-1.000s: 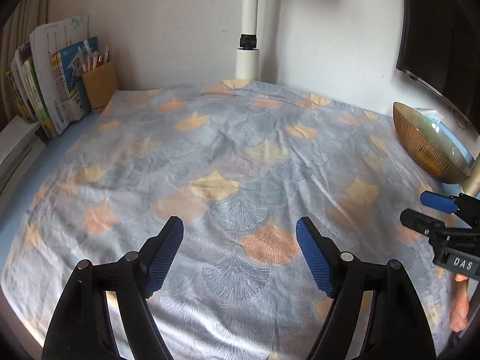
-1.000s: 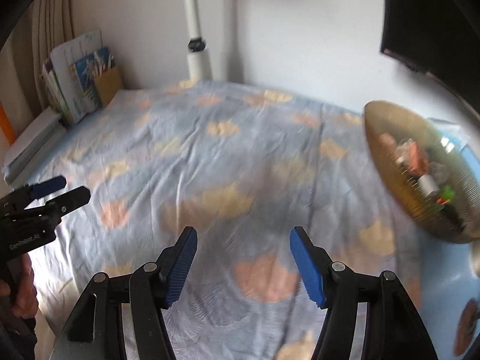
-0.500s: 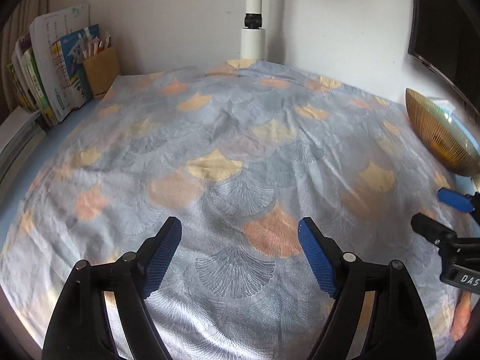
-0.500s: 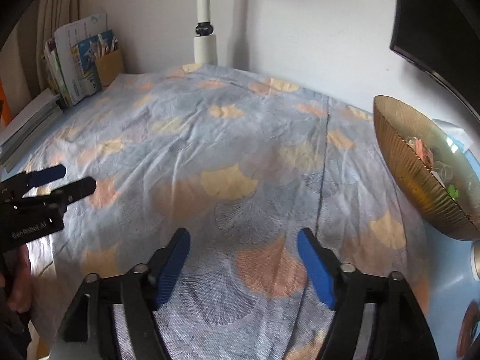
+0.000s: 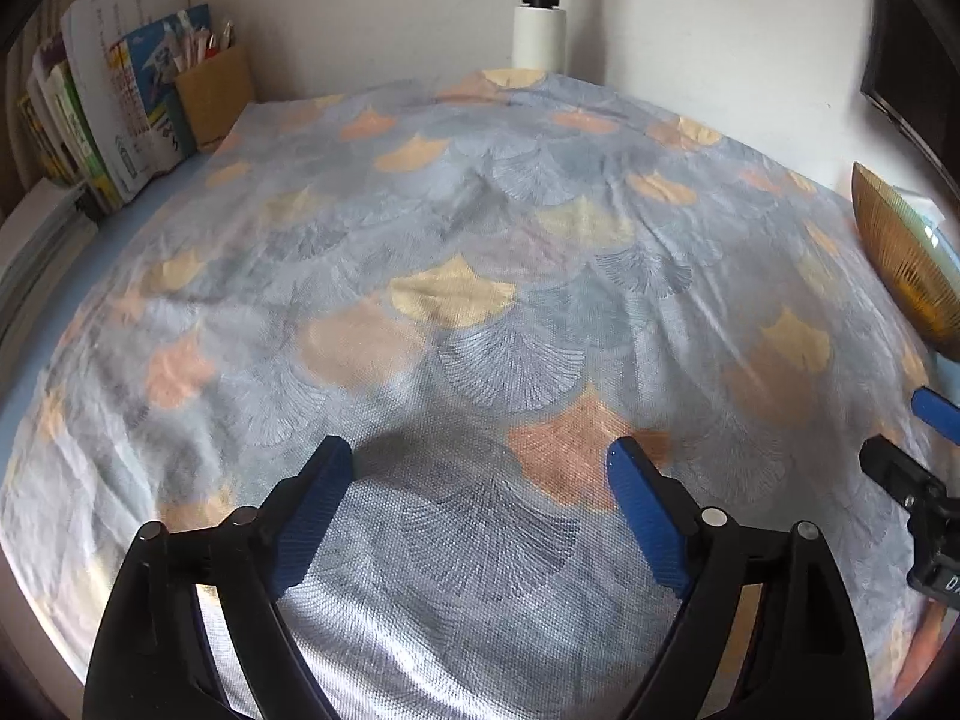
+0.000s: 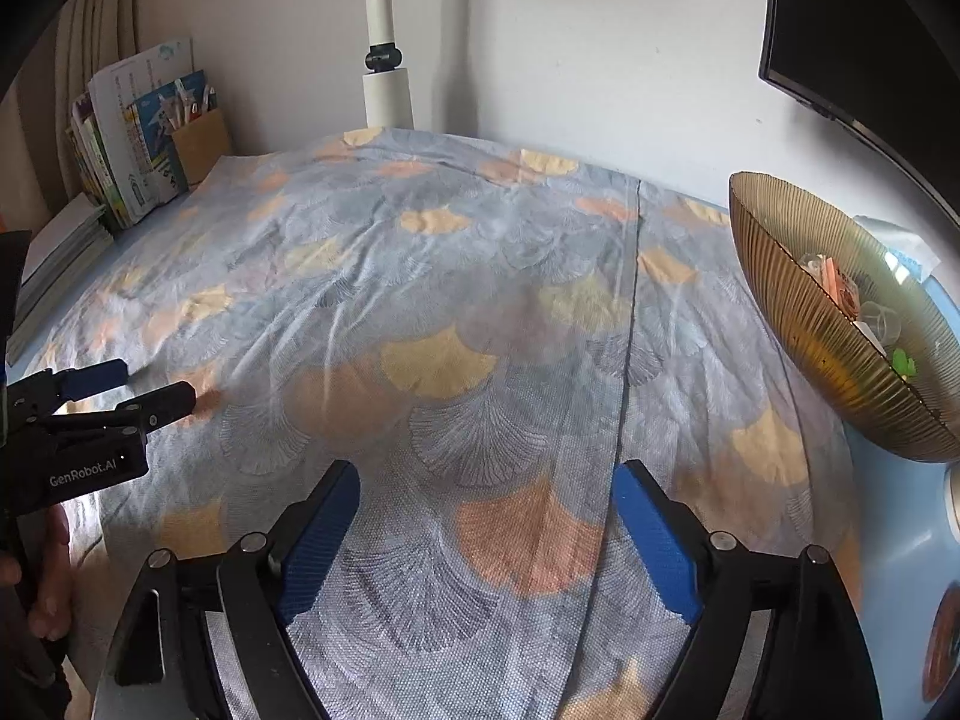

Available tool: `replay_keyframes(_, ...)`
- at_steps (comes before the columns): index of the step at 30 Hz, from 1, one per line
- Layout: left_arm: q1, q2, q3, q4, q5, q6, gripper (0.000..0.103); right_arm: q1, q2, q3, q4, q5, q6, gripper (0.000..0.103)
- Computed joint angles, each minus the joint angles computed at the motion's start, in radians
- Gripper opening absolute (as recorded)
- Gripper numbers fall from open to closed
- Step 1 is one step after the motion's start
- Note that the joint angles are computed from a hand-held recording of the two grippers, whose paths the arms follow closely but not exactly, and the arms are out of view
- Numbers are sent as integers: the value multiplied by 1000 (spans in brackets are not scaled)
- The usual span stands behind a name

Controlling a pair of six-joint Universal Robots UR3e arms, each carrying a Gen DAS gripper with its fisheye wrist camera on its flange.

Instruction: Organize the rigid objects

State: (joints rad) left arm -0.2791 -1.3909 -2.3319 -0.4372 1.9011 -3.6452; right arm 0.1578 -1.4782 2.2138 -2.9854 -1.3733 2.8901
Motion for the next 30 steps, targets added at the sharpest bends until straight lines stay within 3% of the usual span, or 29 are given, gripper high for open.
replay_keyframes(2,-4,-6,5,-5,7,-6,90,-7,3,-2,-1,6,-1,90)
replay_keyframes(5,13,-10,17,-37,-2,-17,103,-10,4,-2,1,7,2,90)
replay_keyframes(30,70,-30,2,28,-31,38,103,-15,13,-16,25,18,-18,96)
